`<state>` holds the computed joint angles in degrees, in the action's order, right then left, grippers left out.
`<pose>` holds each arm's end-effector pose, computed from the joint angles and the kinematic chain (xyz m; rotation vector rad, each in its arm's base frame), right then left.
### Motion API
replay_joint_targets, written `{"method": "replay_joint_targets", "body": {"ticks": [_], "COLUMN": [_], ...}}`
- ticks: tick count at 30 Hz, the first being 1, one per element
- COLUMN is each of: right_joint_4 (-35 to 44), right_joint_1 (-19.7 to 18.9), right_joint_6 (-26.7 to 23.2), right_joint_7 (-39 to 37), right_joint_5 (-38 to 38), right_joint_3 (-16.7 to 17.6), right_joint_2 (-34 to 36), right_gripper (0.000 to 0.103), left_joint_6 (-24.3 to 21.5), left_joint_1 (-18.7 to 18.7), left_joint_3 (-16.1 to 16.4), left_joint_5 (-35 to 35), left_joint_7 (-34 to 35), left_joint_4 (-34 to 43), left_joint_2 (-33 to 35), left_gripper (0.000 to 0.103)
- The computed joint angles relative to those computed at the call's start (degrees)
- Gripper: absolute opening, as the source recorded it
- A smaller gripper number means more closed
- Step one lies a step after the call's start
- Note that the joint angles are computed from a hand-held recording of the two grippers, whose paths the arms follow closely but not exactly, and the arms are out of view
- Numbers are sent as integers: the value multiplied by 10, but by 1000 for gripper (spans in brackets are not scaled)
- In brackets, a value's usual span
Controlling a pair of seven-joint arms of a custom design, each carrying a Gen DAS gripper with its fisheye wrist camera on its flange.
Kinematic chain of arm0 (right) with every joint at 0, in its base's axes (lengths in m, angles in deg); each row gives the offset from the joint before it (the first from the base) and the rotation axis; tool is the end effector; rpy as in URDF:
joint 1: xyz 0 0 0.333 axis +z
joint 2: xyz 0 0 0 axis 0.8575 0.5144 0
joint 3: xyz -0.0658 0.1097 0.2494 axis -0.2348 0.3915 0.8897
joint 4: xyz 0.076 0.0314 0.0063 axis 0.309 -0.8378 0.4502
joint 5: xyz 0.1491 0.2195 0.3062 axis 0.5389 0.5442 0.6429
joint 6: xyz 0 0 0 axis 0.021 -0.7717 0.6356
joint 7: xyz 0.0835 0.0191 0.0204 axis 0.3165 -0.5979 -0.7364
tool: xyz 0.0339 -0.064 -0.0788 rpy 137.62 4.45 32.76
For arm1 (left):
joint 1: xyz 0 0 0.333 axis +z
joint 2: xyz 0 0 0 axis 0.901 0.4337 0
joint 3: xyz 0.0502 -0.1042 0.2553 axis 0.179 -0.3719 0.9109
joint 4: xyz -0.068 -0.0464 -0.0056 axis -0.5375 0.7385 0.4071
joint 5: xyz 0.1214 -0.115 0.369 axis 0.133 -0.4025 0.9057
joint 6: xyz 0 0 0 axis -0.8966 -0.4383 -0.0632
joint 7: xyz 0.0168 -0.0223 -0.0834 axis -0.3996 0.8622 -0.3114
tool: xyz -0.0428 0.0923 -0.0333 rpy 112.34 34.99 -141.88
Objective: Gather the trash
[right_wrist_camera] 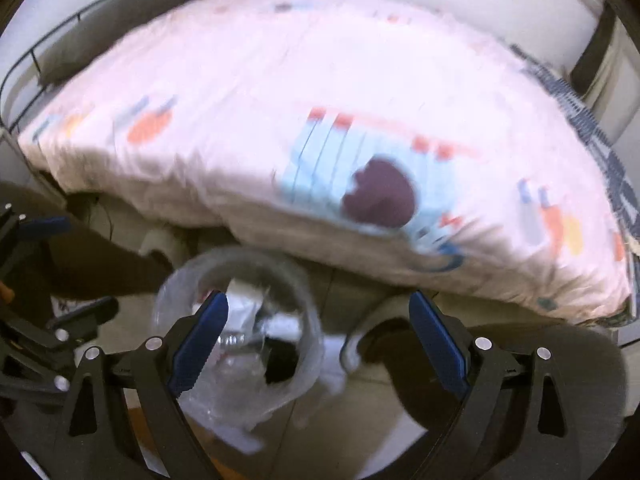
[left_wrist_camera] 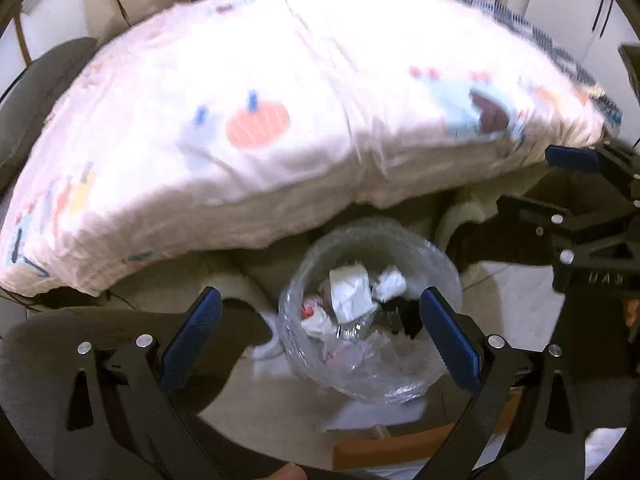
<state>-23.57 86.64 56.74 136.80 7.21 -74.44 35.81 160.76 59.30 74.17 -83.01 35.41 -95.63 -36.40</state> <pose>0.5365 0.3289 0.6874 -2.1486 1.6740 -0.4812 0.5290 -0.1139 0.6726 -1.7233 2.1884 -0.4965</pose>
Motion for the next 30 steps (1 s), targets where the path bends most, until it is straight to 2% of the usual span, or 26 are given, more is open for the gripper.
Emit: {"method": "replay_joint_targets", "body": {"ticks": [7,12,18,20,24,26,30], "right_joint_4": [-18,-22,-46,-46,-28,-9,21], "right_joint_1": [-10,-22,-49,-60,-71,-74,-83], "right_joint_6": [49,84,192,236,277,287,308], "right_joint_7": [8,15,27,31,43,50,60], "right_joint_5": [-42,-81,-110,-106,-123,-116,-78], "right_joint_3": [-1,0,-5,-10,-16,-22,-37], "right_joint_2": [-39,-57,-74,-70,-52,-36,-9], "right_gripper": [87,88,90,91,92,94,95], "left_joint_6": [52,141,267,302,328,318,307], "left_joint_1": [5,9,10,3,9,6,20], "left_joint_3": [10,25,40,51,54,61,56], "left_joint_5": [0,-17,-41,-71,-86,-123,-166], "left_joint_7": [24,34,52,67,80,111,138], "left_joint_4": [-4,-27,-40,-33,-1,24,71], "left_joint_2": [-25,-50,-53,-42,-9,11,52], "left_gripper": [97,97,97,97,97,97,97]}}
